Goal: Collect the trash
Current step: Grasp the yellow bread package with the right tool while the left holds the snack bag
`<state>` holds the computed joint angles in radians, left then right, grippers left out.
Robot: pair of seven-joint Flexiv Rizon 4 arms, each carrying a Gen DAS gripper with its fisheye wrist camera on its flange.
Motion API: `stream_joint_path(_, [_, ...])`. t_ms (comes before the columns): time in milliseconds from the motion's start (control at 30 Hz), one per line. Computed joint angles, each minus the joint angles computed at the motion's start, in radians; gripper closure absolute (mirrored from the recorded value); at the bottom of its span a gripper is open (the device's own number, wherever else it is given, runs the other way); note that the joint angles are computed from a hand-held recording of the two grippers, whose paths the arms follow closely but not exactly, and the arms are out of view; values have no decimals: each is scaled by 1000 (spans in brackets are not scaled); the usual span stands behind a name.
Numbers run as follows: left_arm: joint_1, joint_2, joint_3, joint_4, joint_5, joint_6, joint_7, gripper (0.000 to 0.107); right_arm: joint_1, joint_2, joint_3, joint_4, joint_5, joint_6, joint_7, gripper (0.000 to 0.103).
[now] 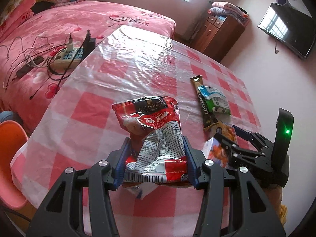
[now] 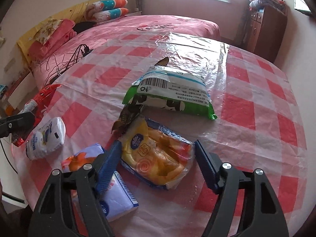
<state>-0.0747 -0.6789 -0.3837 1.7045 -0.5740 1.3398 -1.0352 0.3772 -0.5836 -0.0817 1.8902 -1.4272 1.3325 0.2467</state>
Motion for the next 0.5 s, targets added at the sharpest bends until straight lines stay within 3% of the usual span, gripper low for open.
stream_joint_path(167, [49, 13, -42, 42, -35, 3, 41, 55, 0, 4, 4, 4, -2, 4, 12, 37])
stream_joint_path(267, [71, 19, -64, 63, -59, 10, 71, 55, 5, 11, 3, 9, -21, 5, 54, 47])
stream_joint_path(500, [117, 26, -115, 103, -125, 24, 137, 55, 39, 23, 25, 13, 0, -101, 42, 59])
